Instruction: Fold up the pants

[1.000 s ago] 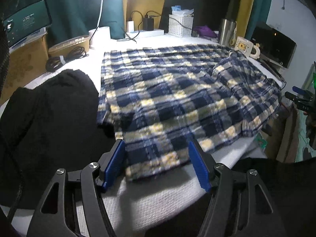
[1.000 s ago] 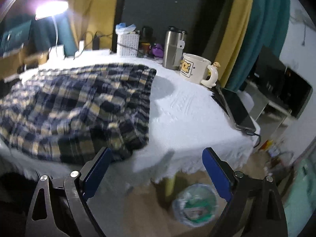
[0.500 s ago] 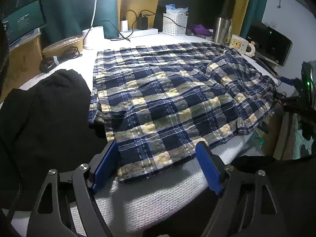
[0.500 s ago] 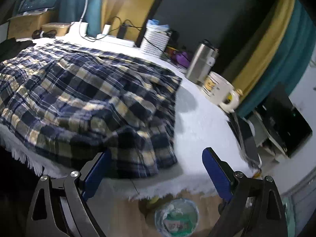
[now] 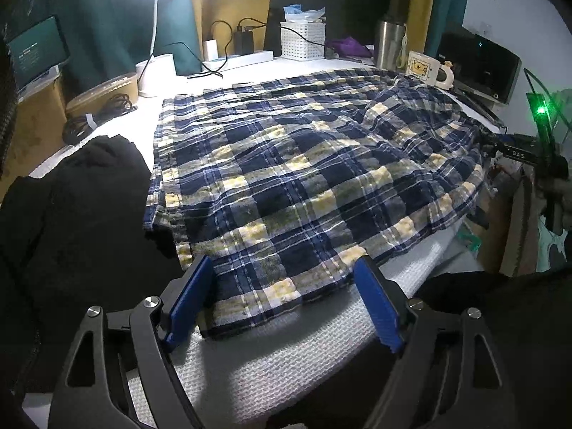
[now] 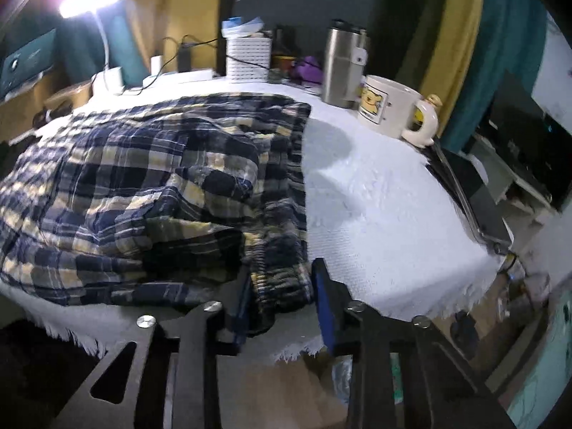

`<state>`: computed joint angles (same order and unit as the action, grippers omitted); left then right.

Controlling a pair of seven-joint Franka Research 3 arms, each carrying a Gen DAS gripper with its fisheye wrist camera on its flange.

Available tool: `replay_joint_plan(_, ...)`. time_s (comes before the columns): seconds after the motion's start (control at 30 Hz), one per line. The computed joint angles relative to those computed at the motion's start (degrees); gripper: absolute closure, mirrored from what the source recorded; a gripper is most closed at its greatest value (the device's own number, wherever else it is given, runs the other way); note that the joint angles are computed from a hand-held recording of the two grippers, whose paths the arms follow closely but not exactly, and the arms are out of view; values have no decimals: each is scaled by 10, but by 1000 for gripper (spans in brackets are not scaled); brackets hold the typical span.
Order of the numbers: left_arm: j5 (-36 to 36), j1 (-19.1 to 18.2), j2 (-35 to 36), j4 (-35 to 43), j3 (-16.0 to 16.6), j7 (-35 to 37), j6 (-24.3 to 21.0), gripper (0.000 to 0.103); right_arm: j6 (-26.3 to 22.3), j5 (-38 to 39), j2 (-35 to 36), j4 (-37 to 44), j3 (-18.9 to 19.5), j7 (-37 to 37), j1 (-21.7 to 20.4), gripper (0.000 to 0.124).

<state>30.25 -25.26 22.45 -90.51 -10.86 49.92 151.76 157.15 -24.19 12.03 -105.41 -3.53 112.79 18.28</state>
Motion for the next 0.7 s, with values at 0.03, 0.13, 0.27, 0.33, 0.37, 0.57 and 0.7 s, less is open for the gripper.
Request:
replay_joint_plan(0.03, 0, 0, 0, -1, 0, 0, 0, 22, 1, 5, -1, 0, 1, 1, -1, 97)
replay_joint_plan(0.13, -2, 4, -4, -8, -5, 15, 8, 22, 13, -1, -11, -4, -5, 31, 0, 97)
replay_joint_plan(0.27, -7, 2, 3, 0, -13, 55, -3, 17, 16, -5, -14, 7, -5, 46, -6, 97)
replay_joint_plan(0.33, 1, -6, 12, 12, -9, 64, -15, 12, 18, 0, -11, 20, -2, 43, -9, 97)
replay_joint_plan(0.37, 11, -13, 14, 17, -2, 58, -18, 9, 17, -5, -10, 27, -4, 46, -7, 97)
replay_joint_plan(0.57, 75, -46, 41, 62, 31, -5, -45, 8, 4, -1, 4, 77, -3, 29, -7, 97)
replay_joint_plan(0.7, 119, -57, 46, 71, 48, -52, -49, 62, -6, 11, 11, 94, -3, 12, -7, 97)
